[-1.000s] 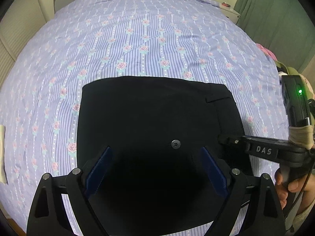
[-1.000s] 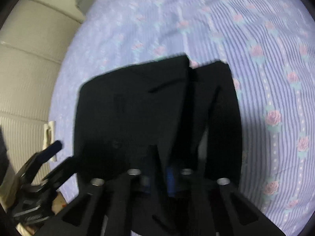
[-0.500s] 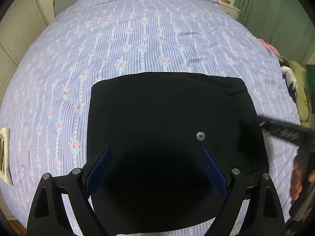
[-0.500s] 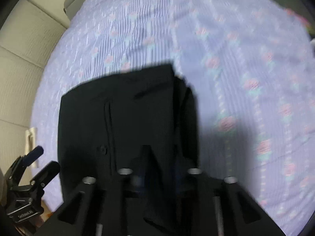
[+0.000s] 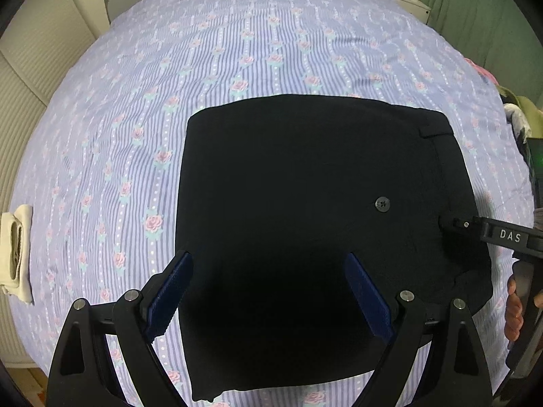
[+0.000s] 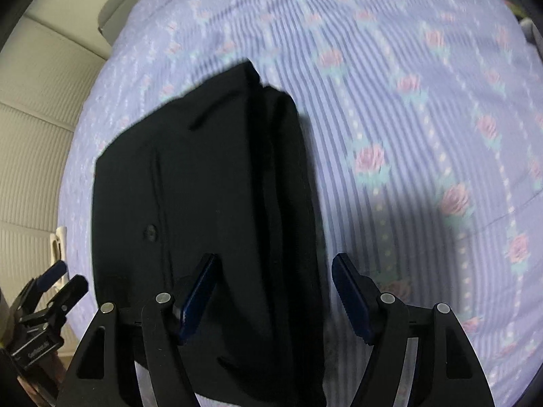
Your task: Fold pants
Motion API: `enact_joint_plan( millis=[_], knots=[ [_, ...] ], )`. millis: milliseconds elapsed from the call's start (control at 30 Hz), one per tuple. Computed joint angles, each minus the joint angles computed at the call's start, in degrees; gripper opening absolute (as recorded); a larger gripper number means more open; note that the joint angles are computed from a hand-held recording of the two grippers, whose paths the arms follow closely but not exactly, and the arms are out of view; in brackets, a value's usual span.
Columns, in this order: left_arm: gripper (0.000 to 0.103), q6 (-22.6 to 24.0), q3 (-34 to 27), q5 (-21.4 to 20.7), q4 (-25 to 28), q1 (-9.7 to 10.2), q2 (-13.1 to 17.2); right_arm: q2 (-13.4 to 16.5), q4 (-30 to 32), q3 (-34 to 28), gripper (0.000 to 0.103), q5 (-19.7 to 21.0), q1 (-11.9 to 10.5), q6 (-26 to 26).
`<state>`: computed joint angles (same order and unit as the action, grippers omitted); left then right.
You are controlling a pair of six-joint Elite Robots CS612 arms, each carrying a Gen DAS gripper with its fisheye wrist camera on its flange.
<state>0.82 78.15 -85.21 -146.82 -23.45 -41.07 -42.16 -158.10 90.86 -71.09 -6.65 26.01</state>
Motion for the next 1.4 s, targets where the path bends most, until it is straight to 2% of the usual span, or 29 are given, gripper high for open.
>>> enact_joint_plan(
  millis=[200, 267, 300, 400, 433, 533, 633, 667, 700, 767, 800, 867, 900, 1000, 1067, 1133, 1200, 1300, 1400],
  knots=[
    [0.091, -0.20, -0.44, 0.24, 0.23, 0.39, 0.35, 2.14, -5.96, 1.25, 0.071, 11.51, -2.73, 7.29],
    [0.091, -0.46, -0.82, 0.52, 1.05, 0.51, 0.54, 2.38, -5.93, 1.07, 0.071, 13.37, -3.03, 7.83],
    [0.091, -0.53, -0.91, 0.52, 1.21, 0.63, 0.58, 2.68, -5.21, 0.47, 0.071, 15.33, -2.99, 6.17],
    [0.091, -0.39, -0.74, 0.95, 0.79, 0.93, 0.55, 2.38, 0.61, -1.24, 0.070, 12.71, -1.75, -3.38],
    [0.091, -0.17, -0.76, 1.45, 0.74, 1.00, 0.60, 2.66, 1.14, -1.58, 0.070, 12.79, -1.83, -3.76],
    [0.091, 0.97, -0.69, 2.35, 0.43, 1.04, 0.76, 3.80, -2.99, -1.18, 0.069, 16.07, -2.96, 5.21],
    [0.091, 1.57, -0.48, 0.71, -0.09, 1.46, 0.69, 3.14, -2.34, -1.20, 0.067, 12.78, -2.05, 5.88],
    [0.091, 1.36, -0.51, 0.37, 0.06, 1.65, 0.70, 2.83, -2.32, -1.12, 0.064, 11.76, -1.76, 7.46],
    [0.091, 1.10, -0.51, 0.12, 0.19, 1.86, 0.69, 2.64, -1.72, -1.42, 0.055, 11.05, -1.44, 8.73],
    [0.091, 0.01, -0.73, -1.01, 0.70, 2.63, 0.75, 1.92, 0.62, -2.02, 0.046, 8.67, -0.73, 8.98],
    [0.091, -1.25, -1.20, -2.68, 1.49, 3.46, 0.87, 1.40, 2.63, -2.59, 0.042, 6.15, -0.08, 8.60],
    [0.091, -3.28, -2.10, -5.60, 2.36, 4.87, 1.15, 0.76, 7.45, -4.21, 0.041, 0.51, 1.32, 7.04],
    [0.091, -4.30, -2.30, -7.17, 2.47, 5.62, 1.21, 0.63, 10.54, -5.72, 0.040, -3.98, 2.54, 5.14],
    [0.091, -6.70, -3.79, -14.30, 3.42, 8.23, 2.11, 1.39, 14.90, -8.98, 0.040, -13.17, 5.20, 1.03],
    [0.091, -7.07, -4.88, -18.74, 2.67, 9.39, 3.20, 1.92, 16.48, -10.23, 0.039, -17.36, 6.36, -0.77],
    [0.091, -5.49, -6.50, -22.25, 3.24, 9.93, 4.60, 2.42, 17.65, -11.32, 0.039, -19.24, 7.00, -1.91],
    [0.090, -3.98, -8.64, -25.56, 5.73, 10.08, 6.09, 2.58, 17.77, -11.46, 0.039, -19.12, 6.96, -2.36],
    [0.085, -2.63, -11.74, -24.78, 9.06, 9.57, 8.16, 2.74, 17.03, -11.28, 0.039, -17.70, 6.72, -2.10],
    [0.085, -3.49, -13.57, -25.31, 11.11, 9.85, 9.56, 2.64, 17.56, -11.19, 0.039, -19.04, 6.89, -3.31]
  ],
)
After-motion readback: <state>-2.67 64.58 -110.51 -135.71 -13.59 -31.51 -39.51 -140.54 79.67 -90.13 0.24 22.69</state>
